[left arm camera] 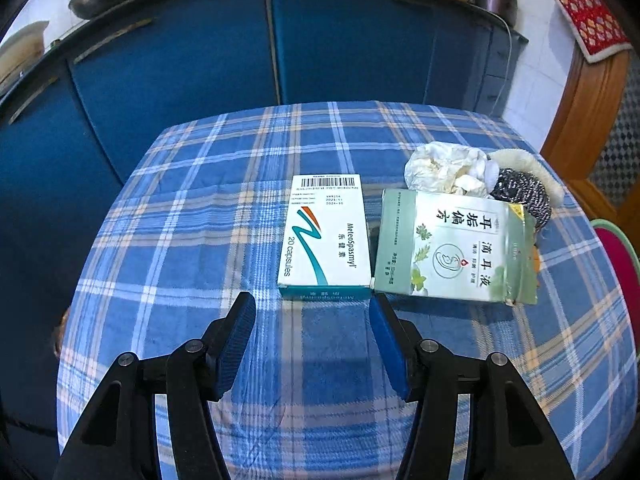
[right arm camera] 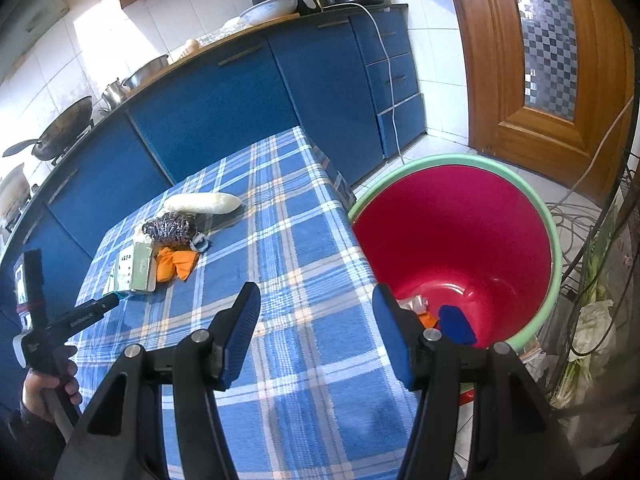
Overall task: Collect trash
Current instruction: 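Grasp the white Meteospasmyl box with the left tool while the right tool grasps the green tea packet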
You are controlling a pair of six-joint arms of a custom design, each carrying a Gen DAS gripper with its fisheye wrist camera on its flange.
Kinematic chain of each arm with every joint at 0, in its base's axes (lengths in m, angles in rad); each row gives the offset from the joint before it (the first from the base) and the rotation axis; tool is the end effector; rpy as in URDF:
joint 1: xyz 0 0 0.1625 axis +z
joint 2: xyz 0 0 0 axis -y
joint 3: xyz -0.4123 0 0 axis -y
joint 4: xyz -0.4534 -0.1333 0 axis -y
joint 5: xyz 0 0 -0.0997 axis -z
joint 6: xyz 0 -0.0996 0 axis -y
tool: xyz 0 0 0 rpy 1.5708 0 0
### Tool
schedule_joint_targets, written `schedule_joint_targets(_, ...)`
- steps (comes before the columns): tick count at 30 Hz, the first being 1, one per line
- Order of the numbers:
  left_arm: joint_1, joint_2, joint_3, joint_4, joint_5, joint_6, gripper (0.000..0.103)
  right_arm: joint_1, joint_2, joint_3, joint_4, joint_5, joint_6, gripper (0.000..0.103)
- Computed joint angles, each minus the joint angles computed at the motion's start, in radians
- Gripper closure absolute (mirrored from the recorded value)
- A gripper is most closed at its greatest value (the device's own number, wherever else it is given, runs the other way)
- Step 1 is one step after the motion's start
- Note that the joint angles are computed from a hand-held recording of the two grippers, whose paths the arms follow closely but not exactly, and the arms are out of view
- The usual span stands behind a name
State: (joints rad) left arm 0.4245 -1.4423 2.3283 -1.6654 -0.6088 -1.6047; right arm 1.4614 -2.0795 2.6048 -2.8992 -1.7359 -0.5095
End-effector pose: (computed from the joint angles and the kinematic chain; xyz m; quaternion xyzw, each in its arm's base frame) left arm -0.2479 -0.3480 0.1093 -0.0122 0.8372 -0.3525 0.4181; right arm 0.0801 -0.3422 0.2987 0.1507 -0.9054 0.3479 0.1909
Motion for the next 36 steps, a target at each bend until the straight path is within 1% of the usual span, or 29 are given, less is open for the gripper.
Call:
schedule_joint_targets(13, 0.062, 0.007, 0.000, -0.102, 0.059, 0.130, 0.042, 0.021, 0.032, 0.001, -0.013, -0.026, 0.000, 0.043)
schedule_joint_targets(17, 0.084, -0.005, 0.021, -0.208, 0.058, 0.216, 0.042, 0.027, 0.046, -0.004, -0.009, -0.034, 0.007, 0.043)
schedule_joint_targets(23, 0.093, -0.010, 0.046, -0.311, 0.070, 0.278, 0.042, 0.066, 0.106, -0.019, -0.033, -0.065, 0.011, 0.043)
schedule_joint_targets(24, 0.093, -0.013, 0.053, -0.338, 0.069, 0.294, 0.044, 0.075, 0.119, -0.022, -0.038, -0.070, 0.011, 0.043)
schedule_joint_targets(25, 0.092, -0.014, 0.058, -0.351, 0.072, 0.301, 0.052, 0.082, 0.130, -0.024, -0.041, -0.075, 0.013, 0.043)
schedule_joint_targets(28, 0.091, -0.023, 0.073, -0.402, 0.071, 0.337, 0.052, 0.105, 0.169, -0.032, -0.050, -0.088, 0.020, 0.043)
schedule_joint_targets(31, 0.086, -0.030, 0.081, -0.417, 0.075, 0.339, 0.052, 0.131, 0.212, -0.042, -0.063, -0.102, 0.028, 0.043)
schedule_joint_targets(36, 0.045, -0.078, 0.100, -0.340, 0.096, 0.252, 0.052, 0.182, 0.276, -0.056, -0.080, -0.120, 0.034, 0.043)
